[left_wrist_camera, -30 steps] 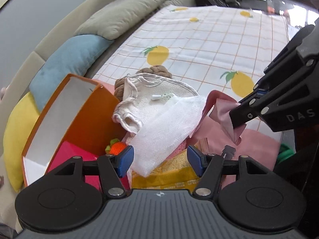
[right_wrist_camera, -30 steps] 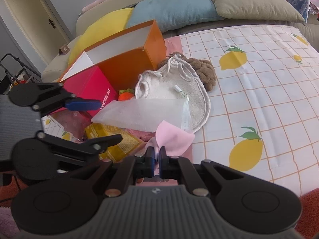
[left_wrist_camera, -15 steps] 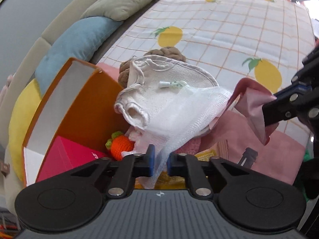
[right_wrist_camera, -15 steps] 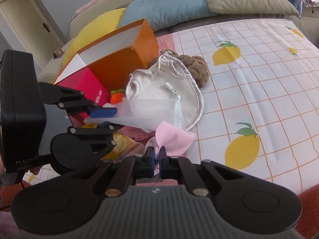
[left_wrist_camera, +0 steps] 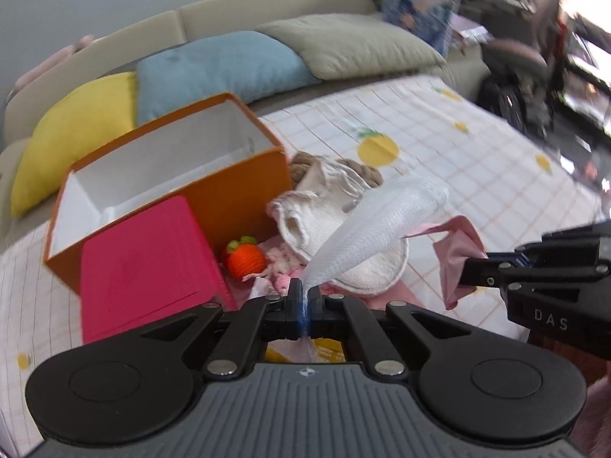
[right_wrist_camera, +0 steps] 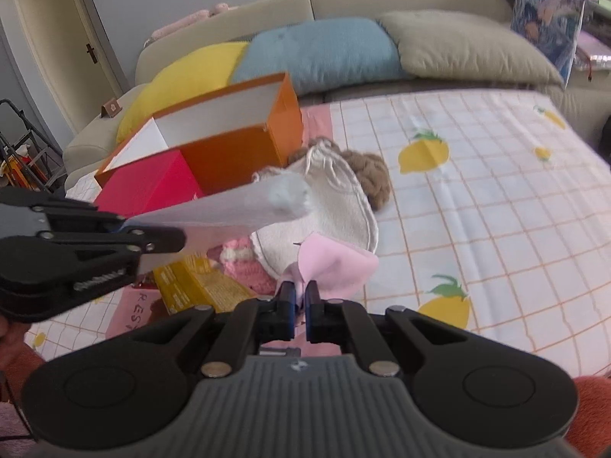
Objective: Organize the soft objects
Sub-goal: 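Lift the mesh bag with the left tool while the right tool lifts the pink cloth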
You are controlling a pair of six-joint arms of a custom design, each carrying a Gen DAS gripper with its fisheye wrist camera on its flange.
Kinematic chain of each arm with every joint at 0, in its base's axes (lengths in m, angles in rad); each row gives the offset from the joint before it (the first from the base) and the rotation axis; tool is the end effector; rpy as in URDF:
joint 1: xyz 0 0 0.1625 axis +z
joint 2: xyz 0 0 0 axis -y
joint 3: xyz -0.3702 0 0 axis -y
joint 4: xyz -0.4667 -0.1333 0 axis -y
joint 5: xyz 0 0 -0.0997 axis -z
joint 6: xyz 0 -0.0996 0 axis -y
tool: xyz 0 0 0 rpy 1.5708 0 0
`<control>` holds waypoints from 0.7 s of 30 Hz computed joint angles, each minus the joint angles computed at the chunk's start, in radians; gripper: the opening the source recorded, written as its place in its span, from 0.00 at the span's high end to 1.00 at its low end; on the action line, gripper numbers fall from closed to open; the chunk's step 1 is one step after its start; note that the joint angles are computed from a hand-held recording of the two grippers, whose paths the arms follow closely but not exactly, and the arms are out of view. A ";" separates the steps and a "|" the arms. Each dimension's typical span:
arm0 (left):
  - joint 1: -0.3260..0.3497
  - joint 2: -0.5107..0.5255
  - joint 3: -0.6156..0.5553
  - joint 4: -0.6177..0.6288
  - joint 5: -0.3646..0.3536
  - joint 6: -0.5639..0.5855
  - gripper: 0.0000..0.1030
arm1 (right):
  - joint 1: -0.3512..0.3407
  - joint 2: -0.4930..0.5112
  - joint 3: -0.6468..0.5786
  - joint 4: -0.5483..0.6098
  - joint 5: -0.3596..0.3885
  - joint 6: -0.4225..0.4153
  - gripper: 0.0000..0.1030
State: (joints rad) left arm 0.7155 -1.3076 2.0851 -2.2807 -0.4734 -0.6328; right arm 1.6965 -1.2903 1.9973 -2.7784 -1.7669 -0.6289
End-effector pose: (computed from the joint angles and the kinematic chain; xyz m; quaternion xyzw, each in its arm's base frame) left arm -0.2509 -0.5121 0.1405 0.1122 0.8455 -0.3318 0.4030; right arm 0.1872 -0.5727 0.1772 0.3327 -0.9053 0.2151 0.1532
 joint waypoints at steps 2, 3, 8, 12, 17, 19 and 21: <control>-0.012 -0.047 0.033 -0.026 0.011 -0.071 0.98 | 0.009 -0.003 0.006 -0.031 -0.003 -0.014 0.98; -0.015 -0.070 0.046 -0.037 0.013 -0.094 0.98 | 0.015 -0.006 0.008 -0.041 -0.003 -0.018 0.98; -0.026 -0.153 0.089 -0.100 0.052 -0.163 0.99 | 0.040 -0.009 -0.002 -0.054 0.013 -0.044 0.98; -0.025 -0.192 0.111 -0.173 0.082 -0.165 0.98 | 0.067 0.004 -0.025 -0.061 0.039 -0.067 0.98; -0.015 -0.191 0.102 -0.275 0.110 -0.085 0.99 | 0.108 0.054 -0.086 -0.061 0.077 -0.124 0.98; -0.010 -0.184 0.095 -0.347 0.116 -0.022 0.99 | 0.121 0.082 -0.125 -0.041 0.101 -0.130 0.98; -0.003 -0.170 0.079 -0.419 0.117 0.047 0.99 | 0.135 0.117 -0.171 -0.016 0.124 -0.128 0.98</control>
